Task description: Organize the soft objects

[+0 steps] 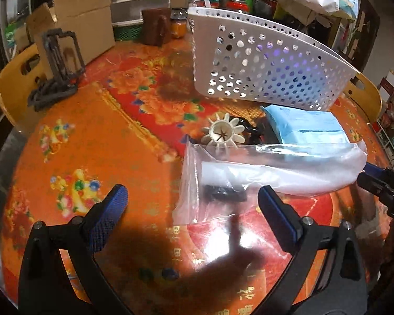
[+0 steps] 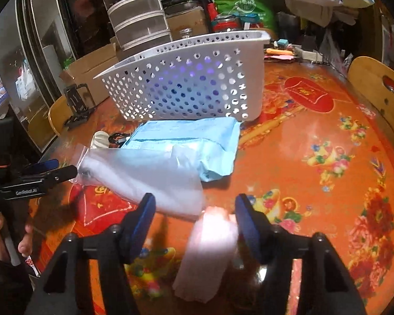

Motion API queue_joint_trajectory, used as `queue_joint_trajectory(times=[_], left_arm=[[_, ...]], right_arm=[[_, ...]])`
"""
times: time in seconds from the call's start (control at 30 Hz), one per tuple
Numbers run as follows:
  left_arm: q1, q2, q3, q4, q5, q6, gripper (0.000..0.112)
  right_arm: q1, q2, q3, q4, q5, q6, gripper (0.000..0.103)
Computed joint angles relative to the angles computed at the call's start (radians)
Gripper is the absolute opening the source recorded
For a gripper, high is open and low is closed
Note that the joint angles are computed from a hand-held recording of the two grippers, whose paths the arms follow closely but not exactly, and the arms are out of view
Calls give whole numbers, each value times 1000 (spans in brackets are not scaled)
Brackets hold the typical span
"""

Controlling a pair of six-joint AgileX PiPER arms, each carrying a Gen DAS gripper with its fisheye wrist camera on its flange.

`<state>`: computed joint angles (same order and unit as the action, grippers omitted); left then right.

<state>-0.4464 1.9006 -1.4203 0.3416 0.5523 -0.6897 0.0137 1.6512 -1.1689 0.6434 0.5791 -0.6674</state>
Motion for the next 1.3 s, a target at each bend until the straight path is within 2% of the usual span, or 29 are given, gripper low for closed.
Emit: queue_joint_trajectory(times=[0.17, 0.27, 0.37, 0.43, 0.53, 0.57, 0.6, 0.77, 0.8, 0.9, 1.3], left_arm=[[12, 55, -58, -102, 17, 115, 98], [7, 79, -84, -116, 30, 142, 92], [-5, 107, -121, -87, 47, 135, 85], [-20, 112, -132, -56, 60, 120, 79], [-35, 111, -132, -36, 51, 117, 61], [-40, 107, -130, -25, 48, 109, 49], [-45, 102, -123, -22, 41, 103, 40], [-47, 76, -79, 9, -2, 65, 33], [-48, 67, -66, 25, -11, 45, 23], [-50, 37, -30, 47, -33, 20, 15], [-78, -108, 125, 266, -109, -221, 11]], right_arm=[[25, 40, -43, -27, 20, 12, 56], [35, 66, -69, -44, 25, 27, 45], [34, 82, -87, -41, 36, 24, 44], [37, 84, -90, -47, 35, 25, 43], [43, 87, -95, -54, 34, 26, 39], [45, 88, -96, -53, 36, 23, 31], [46, 87, -94, -47, 37, 12, 28], [60, 68, -75, -54, 9, -1, 18], [55, 65, -71, -39, 10, -17, 16], [45, 58, -60, -9, 15, -54, 12], [39, -10, -4, 109, 4, -178, 8]])
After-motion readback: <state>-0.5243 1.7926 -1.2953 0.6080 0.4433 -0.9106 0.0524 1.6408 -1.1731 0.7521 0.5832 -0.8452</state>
